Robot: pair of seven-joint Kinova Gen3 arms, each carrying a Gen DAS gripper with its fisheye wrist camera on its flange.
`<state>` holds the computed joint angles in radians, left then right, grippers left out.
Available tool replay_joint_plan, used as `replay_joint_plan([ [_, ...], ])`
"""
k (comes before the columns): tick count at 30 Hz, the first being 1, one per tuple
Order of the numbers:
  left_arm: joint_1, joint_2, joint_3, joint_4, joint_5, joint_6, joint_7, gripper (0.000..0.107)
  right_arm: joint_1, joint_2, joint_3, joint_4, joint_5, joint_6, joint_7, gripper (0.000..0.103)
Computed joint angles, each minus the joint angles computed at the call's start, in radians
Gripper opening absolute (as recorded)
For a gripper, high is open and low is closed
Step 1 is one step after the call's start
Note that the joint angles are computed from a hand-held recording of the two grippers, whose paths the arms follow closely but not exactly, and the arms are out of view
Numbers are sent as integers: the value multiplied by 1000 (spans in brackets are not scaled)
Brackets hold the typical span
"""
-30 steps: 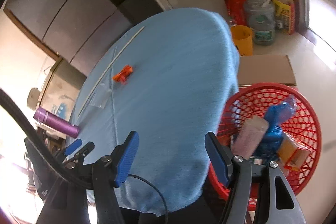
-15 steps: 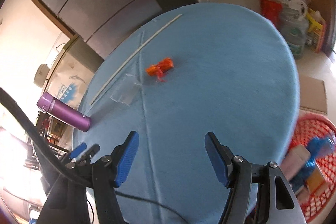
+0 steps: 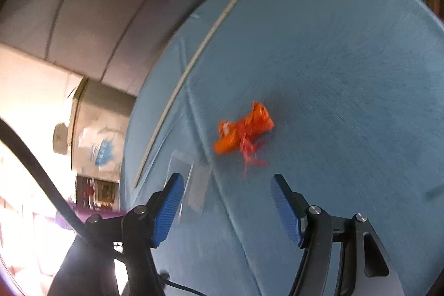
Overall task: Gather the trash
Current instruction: 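Grasp the orange wrapper with the right tool while the left tool grasps the clear plastic tray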
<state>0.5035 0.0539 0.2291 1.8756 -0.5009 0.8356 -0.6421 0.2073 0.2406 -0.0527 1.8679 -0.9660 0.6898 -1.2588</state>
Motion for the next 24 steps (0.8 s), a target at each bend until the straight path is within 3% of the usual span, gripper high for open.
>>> replay_joint_plan([
  [3,-15,3,-11,2,6,-12,-17,63,-72,73,56,-68,41,-18,-122,68],
  [7,-41,16,-27,-14,18,-27,-59,63,-105,118,41,-142,162,-56,-285,61],
  [13,-67,55,-50,-77,39,-67,-155,63,-383,154,268,-259,406,-30,-453,36],
  [15,-76,65,-55,-98,62,-96,-205,63,-433,157,300,-272,487,-31,-459,27],
  [17,-89,76,-58,-116,107,-135,-270,66,-422,140,261,-248,566,-69,-482,26],
  [20,-105,106,-57,-153,193,-172,-369,72,-318,103,123,-191,666,-126,-511,26],
  [24,-97,173,-59,-223,261,-194,-475,74,-184,42,-14,-98,698,-177,-467,26],
])
